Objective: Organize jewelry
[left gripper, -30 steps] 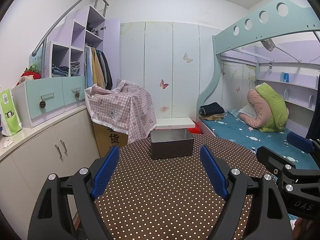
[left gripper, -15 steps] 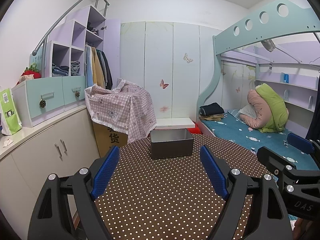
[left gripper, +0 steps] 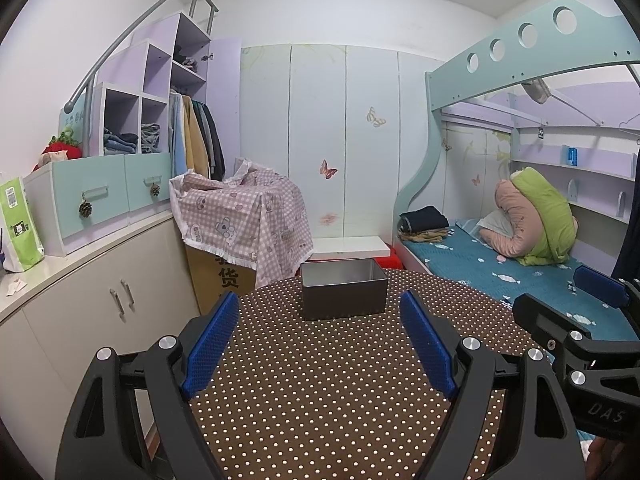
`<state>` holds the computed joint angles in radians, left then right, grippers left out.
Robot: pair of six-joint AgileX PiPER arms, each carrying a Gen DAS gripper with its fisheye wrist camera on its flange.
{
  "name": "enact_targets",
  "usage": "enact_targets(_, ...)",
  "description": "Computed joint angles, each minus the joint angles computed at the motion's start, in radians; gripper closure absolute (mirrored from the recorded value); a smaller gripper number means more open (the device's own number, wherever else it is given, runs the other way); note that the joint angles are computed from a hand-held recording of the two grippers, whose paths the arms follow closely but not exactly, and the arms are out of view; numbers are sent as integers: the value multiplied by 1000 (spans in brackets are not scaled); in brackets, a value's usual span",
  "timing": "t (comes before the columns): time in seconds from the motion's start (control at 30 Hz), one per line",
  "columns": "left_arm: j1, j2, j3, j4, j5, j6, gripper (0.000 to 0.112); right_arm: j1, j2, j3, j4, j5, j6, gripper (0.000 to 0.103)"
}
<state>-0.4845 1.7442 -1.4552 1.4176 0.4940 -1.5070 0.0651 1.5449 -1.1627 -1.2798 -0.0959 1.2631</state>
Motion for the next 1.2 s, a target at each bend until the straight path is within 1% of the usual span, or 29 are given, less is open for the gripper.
enact_targets(0.1,-1,0,-1,-1,2,1,32,-4,-1,4,22,-5,-24,13)
enact_targets(0.2,-1,0,-1,-2,1,3,32,0,0,0,4,1,-3,13)
enact_targets(0.23,1,0,-1,-1,-1,3,32,-5,-1,3,32,-4,-31,13)
enact_targets(0.43,3,7,-17,-36,-13,35,32,-6,-1,2,-6,-5,3,13)
enact_targets(0.57,-6,19,-32,-31,15,37,32,-5,-1,3,17,-3,-19,13)
enact_targets(0.63,-11,26,-38,-27,32,40,32,-3,1,-2,-4,1,4,13)
enact_targets(0.7,18,15,-35,-102,-42,96,32,-6,2,-2,-27,-2,28,13)
enact_targets(0.73,22,16,-37,-121,-46,91,31,-6,1,-1,-8,-1,8,13)
enact_targets(0.77,17,23,-45,-99,-11,67,31,-6,2,-2,-9,-2,7,13)
enact_targets(0.83,-28,42,-49,26,108,8,32,-11,3,1,-22,-9,18,13)
enact_targets(0.87,-37,42,-44,50,126,3,32,-8,1,1,-5,-7,2,13)
enact_targets(0.9,-37,39,-40,49,115,4,32,-8,3,1,14,-6,-19,13)
enact_targets(0.97,-21,28,-34,13,62,14,32,-19,5,4,-4,-20,-1,13)
enact_targets(1.0,-12,24,-34,-10,40,24,32,-13,5,2,-4,-13,-1,13)
enact_targets(1.1,-5,31,-43,-23,50,34,32,-20,5,5,23,-19,-33,13)
enact_targets(1.2,7,20,-31,-35,27,31,32,-18,6,6,41,-16,-48,13)
